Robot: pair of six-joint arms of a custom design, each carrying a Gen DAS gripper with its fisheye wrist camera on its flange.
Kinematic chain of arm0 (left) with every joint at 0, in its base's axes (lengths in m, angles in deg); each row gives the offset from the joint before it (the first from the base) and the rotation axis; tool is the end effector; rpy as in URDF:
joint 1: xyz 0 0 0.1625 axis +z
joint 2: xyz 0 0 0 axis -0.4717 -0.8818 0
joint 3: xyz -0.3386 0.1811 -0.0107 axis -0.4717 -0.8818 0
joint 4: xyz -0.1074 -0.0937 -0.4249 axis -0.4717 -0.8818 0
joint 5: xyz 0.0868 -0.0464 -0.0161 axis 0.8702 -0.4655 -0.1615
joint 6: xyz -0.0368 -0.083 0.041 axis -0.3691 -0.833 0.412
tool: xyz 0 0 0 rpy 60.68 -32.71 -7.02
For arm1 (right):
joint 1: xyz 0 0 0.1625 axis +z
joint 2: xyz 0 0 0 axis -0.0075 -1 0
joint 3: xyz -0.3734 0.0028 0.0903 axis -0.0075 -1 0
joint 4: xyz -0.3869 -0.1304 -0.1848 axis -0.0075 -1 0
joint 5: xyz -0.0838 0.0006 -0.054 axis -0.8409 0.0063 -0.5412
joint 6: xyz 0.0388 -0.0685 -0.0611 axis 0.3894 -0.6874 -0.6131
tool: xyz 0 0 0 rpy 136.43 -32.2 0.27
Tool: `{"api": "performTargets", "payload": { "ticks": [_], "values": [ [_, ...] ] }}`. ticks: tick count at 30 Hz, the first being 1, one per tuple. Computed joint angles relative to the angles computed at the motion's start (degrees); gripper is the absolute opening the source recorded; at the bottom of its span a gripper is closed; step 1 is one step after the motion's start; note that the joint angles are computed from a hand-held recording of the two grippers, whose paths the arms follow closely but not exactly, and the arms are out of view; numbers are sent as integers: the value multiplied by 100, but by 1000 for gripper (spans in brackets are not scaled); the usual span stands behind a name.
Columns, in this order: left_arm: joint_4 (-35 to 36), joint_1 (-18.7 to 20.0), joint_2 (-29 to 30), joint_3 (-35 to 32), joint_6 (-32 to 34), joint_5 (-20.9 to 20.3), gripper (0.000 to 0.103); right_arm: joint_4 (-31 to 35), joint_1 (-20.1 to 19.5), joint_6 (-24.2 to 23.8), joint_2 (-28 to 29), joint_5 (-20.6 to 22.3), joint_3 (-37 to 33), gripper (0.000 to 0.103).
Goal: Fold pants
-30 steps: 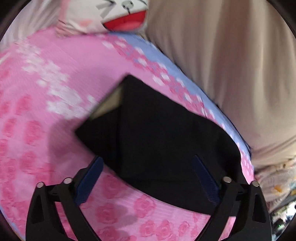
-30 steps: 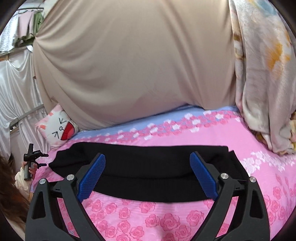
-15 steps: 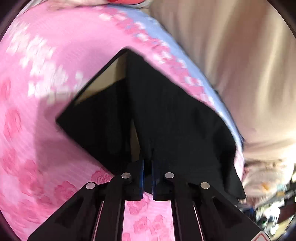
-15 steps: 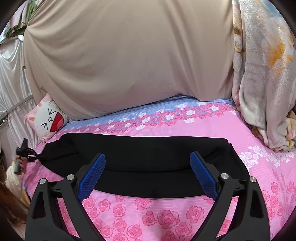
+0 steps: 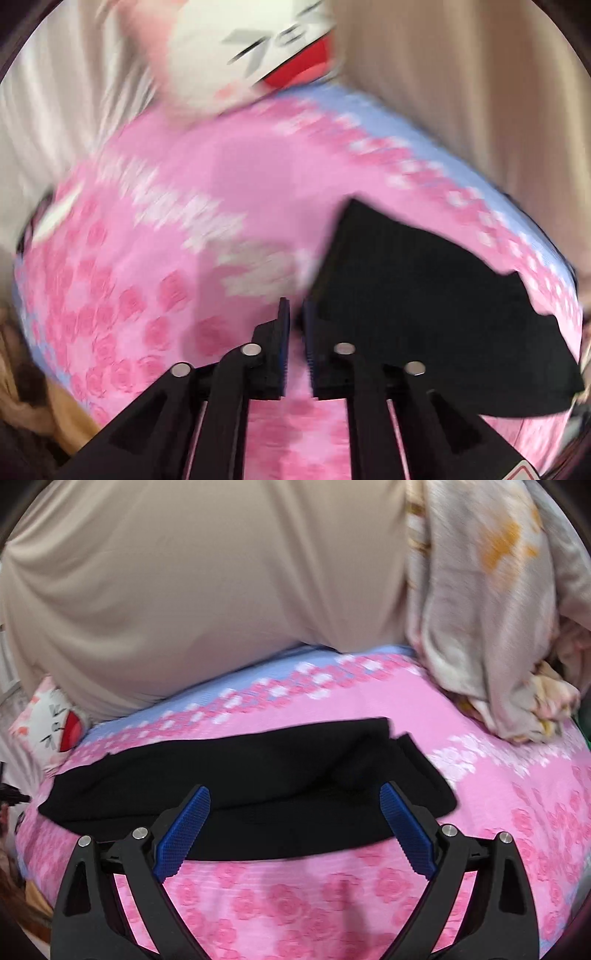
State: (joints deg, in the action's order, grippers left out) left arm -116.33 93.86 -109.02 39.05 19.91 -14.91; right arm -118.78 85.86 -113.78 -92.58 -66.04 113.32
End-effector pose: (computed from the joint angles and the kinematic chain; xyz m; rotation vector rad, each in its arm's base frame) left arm 0.0210 -0.4643 0.3966 -0.1348 2.3386 -0.7383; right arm 0.0693 -0.3202 0.2741 0.1020 -2.2131 1.2500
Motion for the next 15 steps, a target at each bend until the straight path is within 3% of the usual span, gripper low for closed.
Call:
{"api": "performTargets", "payload": {
  "ticks": [1,3,5,7,9,11,14,15],
  "values": [
    [10,-290,48,101,56,87,45,151,-113,53,-85,61,-55,91],
    [-415,-620,232,296,209,-41,72,538,-416,296,-223,275,-222,91],
    [-676,-716,419,436,242,-464,72,515,-519,238,54,26,-463,91],
    [-942,-686,683,508,347,-1031,72,626,-619,-125,356,-173,-696,89],
    [-1039,-693,957,548,317,-1365,72,1230,-804,-194,366,-22,-876,54],
    [-1004,-720,1157,523,269,-1525,72,1591,-855,-307,602,-131,-1155,34],
    [-1075,-806,1560,387,234,-1512,72,1190,-488,-858,1137,-939,-1519,7],
    [-1057,-842,1675,320,173,-1477,72,709,-242,-1266,1205,-1087,-1583,4]
  ]
}}
